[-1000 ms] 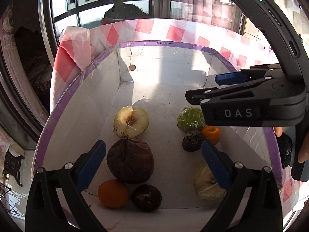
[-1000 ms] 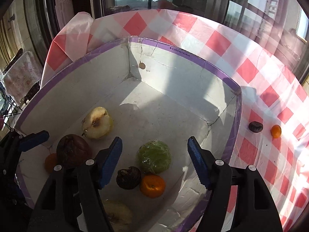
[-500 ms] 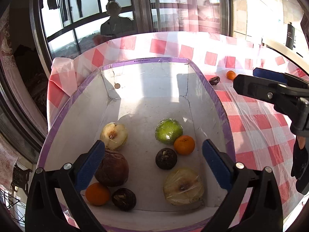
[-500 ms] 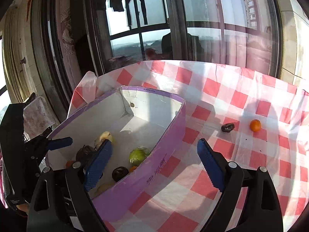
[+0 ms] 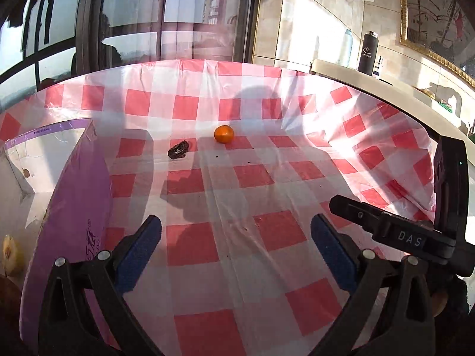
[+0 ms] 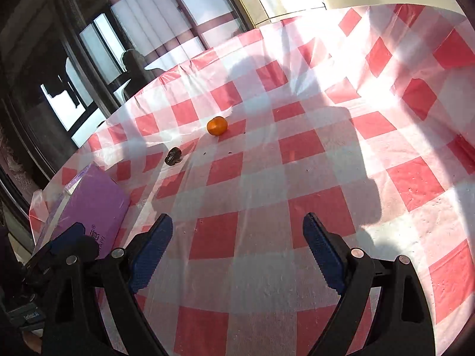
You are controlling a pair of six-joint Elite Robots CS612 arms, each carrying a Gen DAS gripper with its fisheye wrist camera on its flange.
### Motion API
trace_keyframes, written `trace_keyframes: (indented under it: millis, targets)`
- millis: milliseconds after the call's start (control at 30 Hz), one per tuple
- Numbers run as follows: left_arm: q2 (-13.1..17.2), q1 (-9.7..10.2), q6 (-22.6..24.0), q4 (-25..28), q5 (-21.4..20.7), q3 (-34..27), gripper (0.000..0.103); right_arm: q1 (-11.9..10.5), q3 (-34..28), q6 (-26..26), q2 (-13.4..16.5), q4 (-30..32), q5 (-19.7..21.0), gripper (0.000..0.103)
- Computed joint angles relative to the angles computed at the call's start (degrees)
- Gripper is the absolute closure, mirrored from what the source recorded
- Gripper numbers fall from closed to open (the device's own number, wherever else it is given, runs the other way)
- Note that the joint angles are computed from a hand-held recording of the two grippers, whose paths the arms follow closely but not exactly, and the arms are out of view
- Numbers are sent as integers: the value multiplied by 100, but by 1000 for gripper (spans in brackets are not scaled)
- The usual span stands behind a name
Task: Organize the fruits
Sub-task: 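Move both open tools back over the last orange and plum, then grasp the orange with the right tool while the left tool grasps the last dark plum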
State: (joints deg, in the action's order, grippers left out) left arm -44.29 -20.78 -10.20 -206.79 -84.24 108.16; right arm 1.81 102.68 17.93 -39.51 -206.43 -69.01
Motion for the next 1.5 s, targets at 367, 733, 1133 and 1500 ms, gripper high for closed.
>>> trace_keyframes:
  millis: [367,733,1133,1500]
  targets:
    - [700,421,-1242,713,-781,-1241,2,-131,-448,183,230,360,102,16]
    - [788,529,-1420,576,-1263,-1297,2,470,-3051,-1188,1048,2943,-769,16]
    - [839,603,-1714,656,-1450,-1376,2,753,-4351,-2345,1569,4141,-1432,62]
    - [820,599,-1718,685,-1360,-1363,2,197,-1567,-369,610,1043,-619,62]
